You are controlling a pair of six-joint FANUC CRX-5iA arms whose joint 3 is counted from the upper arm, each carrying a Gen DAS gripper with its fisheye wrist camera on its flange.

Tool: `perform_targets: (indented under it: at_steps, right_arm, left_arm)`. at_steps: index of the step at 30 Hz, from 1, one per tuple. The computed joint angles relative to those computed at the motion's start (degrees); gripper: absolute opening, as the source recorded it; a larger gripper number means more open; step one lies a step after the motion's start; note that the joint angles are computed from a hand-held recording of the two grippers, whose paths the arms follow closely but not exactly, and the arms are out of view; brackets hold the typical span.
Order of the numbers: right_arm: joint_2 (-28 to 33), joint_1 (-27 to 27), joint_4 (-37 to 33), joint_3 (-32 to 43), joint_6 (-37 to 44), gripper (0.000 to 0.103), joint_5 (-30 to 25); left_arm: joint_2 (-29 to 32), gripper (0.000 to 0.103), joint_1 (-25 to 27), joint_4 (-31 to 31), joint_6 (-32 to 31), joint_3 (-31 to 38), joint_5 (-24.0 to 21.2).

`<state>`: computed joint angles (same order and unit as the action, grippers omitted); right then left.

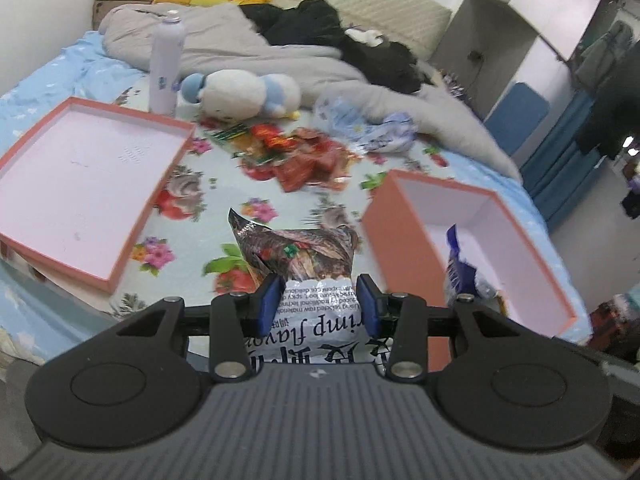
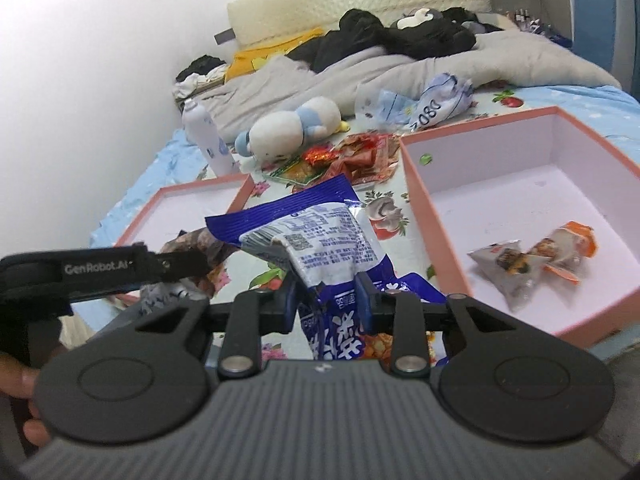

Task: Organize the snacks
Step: 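Carry both bags up and over toward the deep pink box, then lower the blue bag into the box and open the right tool while the left releases the white bag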

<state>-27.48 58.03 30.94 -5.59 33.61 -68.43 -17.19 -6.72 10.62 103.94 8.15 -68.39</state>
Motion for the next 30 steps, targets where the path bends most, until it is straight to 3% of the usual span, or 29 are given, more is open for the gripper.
perform_targets:
  at_steps: [9, 14, 22, 30]
  right_arm:
    - [-4.5, 4.0, 5.1, -0.6, -3.9, 0.033, -7.9]
    - [-6.0, 3.0, 4.9, -0.9, -4.3, 0.033, -10.3]
    - [-4.4, -10.2, -2.4, 1.5, 1.6, 0.033, -6.2]
    - [1.4, -27.3, -14.2, 6.4, 13.6, 0.033, -0.5]
  left_arm:
    - [1.8, 0.047, -7.1, -0.9, 3.4, 4.7, -0.5]
    - [4.6, 0.047, -10.4, -0.1, 4.6, 7.0, -0.4]
    - [13.3, 0.047, -15.0, 0.0, 5.8, 14.5, -0.6]
    - [25.5, 0.047, -16.6, -0.2, 5.4, 26.0, -2.7]
